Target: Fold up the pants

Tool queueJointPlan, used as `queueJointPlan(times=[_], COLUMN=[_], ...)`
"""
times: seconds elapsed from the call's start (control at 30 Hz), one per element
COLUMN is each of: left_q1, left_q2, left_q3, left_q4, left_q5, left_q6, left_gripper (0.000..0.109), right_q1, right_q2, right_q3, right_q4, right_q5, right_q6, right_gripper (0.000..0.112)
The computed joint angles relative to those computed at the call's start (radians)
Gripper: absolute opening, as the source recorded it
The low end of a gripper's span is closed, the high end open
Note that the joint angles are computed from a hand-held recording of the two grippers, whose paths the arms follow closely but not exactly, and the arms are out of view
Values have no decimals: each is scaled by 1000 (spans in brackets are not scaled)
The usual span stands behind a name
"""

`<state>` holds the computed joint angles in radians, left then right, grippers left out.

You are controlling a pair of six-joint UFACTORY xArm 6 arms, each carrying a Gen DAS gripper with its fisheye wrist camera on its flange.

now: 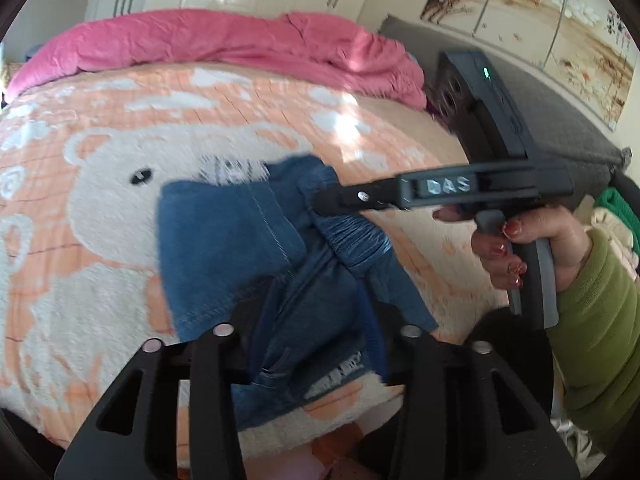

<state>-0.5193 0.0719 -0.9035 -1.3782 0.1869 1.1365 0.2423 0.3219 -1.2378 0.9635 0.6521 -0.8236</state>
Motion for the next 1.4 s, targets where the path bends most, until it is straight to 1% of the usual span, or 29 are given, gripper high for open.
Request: queueJointPlan(times=[0.03,0.07,0.1,0.13,0.17,0.23,0.27,0.3,0.33,0.37,0.4,0.47,0.5,0.6,0.63,0.73,0.77,0.87,0.93,1.0,1.03,1.07,1.1,1.17,1.2,1.23,1.3,1.37,1.4], left_q1=[-8,-11,-9,-1,11,10,5,2,0,1,1,0,-3,-17,-21,-35,-36,-32,-30,-23,-20,-17,-15,-8,-5,-6,-10,-13,-15], left_q2=[3,1,1,-3,-8,0,3,5,6,3,0,6,7,2,1,-1,-1,-7,-13,-9,-8,-7,-6,-3,-3,-2,-2,-1,0], left_q3=[6,15,18,24,29,26,27,28,27,31,34,27,28,36,38,44,45,51,57,55,55,54,53,50,50,48,49,49,48], left_q4=[20,2,-9,-18,-17,-3,4,-1,-1,-6,-20,-36,-46,-63,-69,-98,-101,-125,-151,-166,-166,-171,-174,-167,-172,-183,-189,-195,-202], left_q5=[-4,1,9,29,60,58,46,37,34,34,31,39,33,10,4,-23,-24,-13,-5,7,14,18,21,28,30,25,18,10,3], left_q6=[-13,15,30,37,36,30,32,44,45,54,70,81,93,129,140,190,195,221,246,262,261,264,265,261,268,279,280,286,291], left_gripper=[35,36,36,36,35,36,36,36,36,36,36,36,36,38,38,38,38,38,38,38,38,38,38,38,38,38,38,38,38], right_q1=[8,7,-3,-9,-2,-1,-2,-6,-11,-13,-12,-7,-1,27,36,61,70,86,90,102,110,120,131,147,147,144,133,136,137], right_q2=[-14,-37,-53,-67,-81,-84,-88,-96,-105,-121,-135,-137,-121,-34,8,120,166,244,261,231,218,204,188,149,136,135,164,206,224], right_q3=[21,55,73,96,128,156,161,159,154,153,151,113,79,-64,-127,-282,-340,-430,-440,-381,-355,-325,-294,-233,-218,-223,-268,-295,-301], right_q4=[1,25,36,33,1,-16,-3,-22,-56,-74,-64,-43,-67,-149,-182,-275,-338,-452,-492,-483,-492,-512,-535,-569,-562,-566,-567,-670,-695], right_q5=[-21,-37,-30,-41,-83,-96,-97,-90,-84,-100,-129,-158,-160,-91,-45,60,90,152,183,160,139,103,64,-25,-66,-82,-51,-46,-53], right_q6=[-24,-68,-74,-82,-87,-84,-88,-69,-37,-19,-31,-55,-29,30,50,133,180,269,293,254,251,258,263,271,280,292,301,372,392], right_gripper=[16,15,15,15,15,16,18,21,32,37,37,37,37,37,37,28,27,27,27,27,25,3,0,0,0,0,0,0,0])
